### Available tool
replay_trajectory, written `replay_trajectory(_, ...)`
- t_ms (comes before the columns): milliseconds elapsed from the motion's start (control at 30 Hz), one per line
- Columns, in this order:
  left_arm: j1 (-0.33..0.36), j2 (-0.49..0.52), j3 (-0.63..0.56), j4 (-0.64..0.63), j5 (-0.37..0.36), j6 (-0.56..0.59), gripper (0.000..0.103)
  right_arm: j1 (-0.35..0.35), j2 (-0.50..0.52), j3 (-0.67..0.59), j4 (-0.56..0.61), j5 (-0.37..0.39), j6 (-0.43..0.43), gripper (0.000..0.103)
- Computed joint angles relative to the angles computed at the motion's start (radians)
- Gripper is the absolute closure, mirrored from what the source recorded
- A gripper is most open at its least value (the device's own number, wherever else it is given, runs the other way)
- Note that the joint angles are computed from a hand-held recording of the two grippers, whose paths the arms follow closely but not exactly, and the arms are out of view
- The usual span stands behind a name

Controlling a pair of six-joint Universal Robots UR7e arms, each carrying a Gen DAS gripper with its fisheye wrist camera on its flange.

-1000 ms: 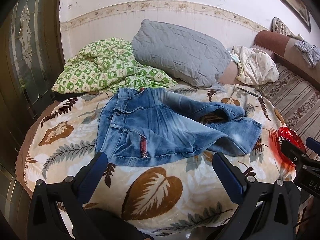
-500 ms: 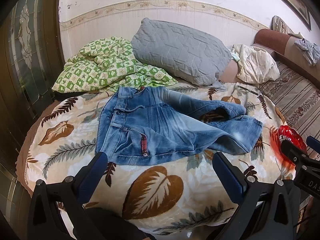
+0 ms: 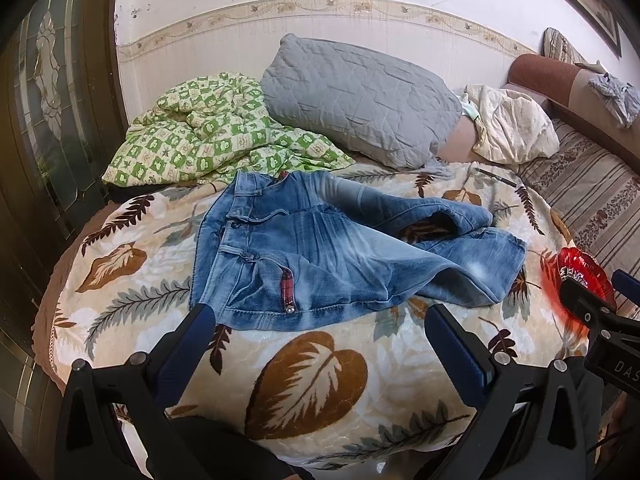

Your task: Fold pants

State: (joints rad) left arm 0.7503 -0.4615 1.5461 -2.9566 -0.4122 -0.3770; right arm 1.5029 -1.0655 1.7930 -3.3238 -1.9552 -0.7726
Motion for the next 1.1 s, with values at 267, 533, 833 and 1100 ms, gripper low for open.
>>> replay_trajectory(267,0.007,0.004,-0.014,0.020,-0.008,-0.001,0.000,-0.001,0.015,-0.019,0.010,-0.013,0.001,0.000)
replay_trajectory(533,0.018,0.011,-0.031,0.045,-0.013,-0.003,0.000,-0.001,0.031,-0.037,0.023,-0.028,0.000,0.000)
replay_trajectory(833,0.049,0.052,-0.113,-0.058,-0.109,0.169,0.000,-0.022,0.035,-0.091,0.133,-0.005,0.037,0.000)
replay_trajectory(1100,0.147,0.192,-0.491,0.134,-0.396,0.631,0.000,-0.090,0.093,-0.371,0.448,0.173,0.014,0.000)
